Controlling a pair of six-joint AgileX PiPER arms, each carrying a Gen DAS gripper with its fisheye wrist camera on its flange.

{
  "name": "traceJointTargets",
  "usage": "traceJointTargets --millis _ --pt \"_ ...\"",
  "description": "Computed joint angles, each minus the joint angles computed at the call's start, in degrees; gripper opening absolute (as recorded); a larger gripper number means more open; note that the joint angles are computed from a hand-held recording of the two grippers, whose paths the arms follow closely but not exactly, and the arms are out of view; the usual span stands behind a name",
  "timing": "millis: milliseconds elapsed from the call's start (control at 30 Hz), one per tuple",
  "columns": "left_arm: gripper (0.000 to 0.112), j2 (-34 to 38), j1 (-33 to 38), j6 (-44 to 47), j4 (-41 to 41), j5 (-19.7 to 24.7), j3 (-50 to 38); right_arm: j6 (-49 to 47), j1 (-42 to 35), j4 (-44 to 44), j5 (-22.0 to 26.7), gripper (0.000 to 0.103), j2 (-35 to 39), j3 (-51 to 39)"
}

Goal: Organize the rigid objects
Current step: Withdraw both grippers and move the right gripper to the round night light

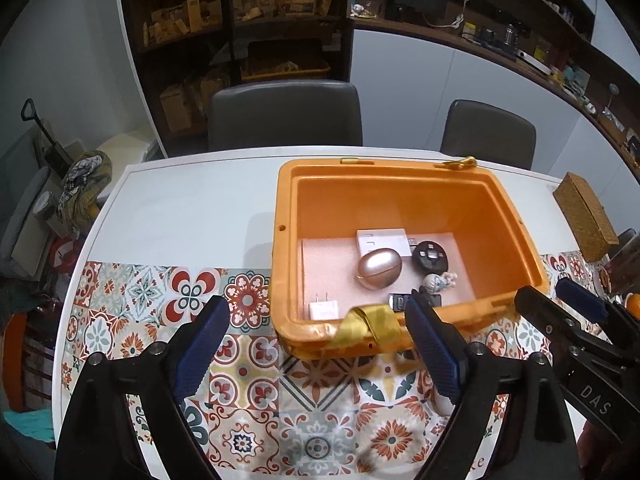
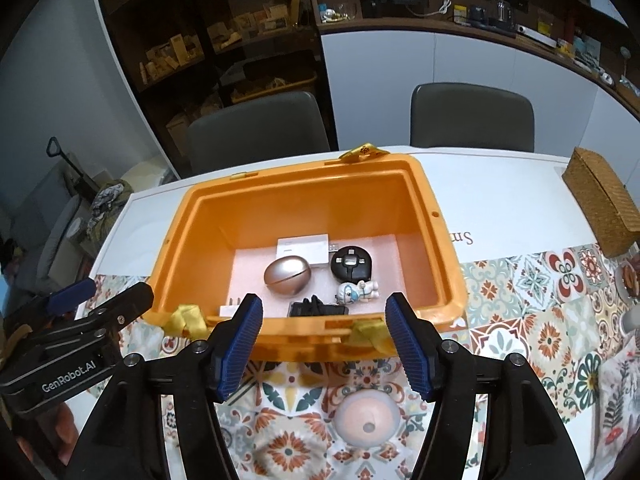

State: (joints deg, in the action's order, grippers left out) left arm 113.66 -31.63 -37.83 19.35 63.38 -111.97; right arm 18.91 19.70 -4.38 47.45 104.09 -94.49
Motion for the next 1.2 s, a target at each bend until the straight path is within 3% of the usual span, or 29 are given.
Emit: traceJointTargets --millis 200,633,1000,1200 --pt "0.093 -3.54 -2.1 -3.17 2.63 -1.63 5.48 2.61 1.11 -3.31 -2.33 0.069 -4.63 5.61" --pt "0.096 -8.71 -5.35 -9.93 6.39 -5.49 17.1 0.79 1.17 -0.95 -7.0 0.073 -9.75 16.35" --pt "0.096 -8.15 -6.05 -11.48 4.84 -6.64 21.51 0.86 1.23 -1.37 -11.94 0.084 -10.8 22.52" --pt "0.096 -7.35 -6.75 -13.51 5.13 -6.97 23.54 -1.86 0.46 1.18 -13.93 0.084 -9.74 24.53"
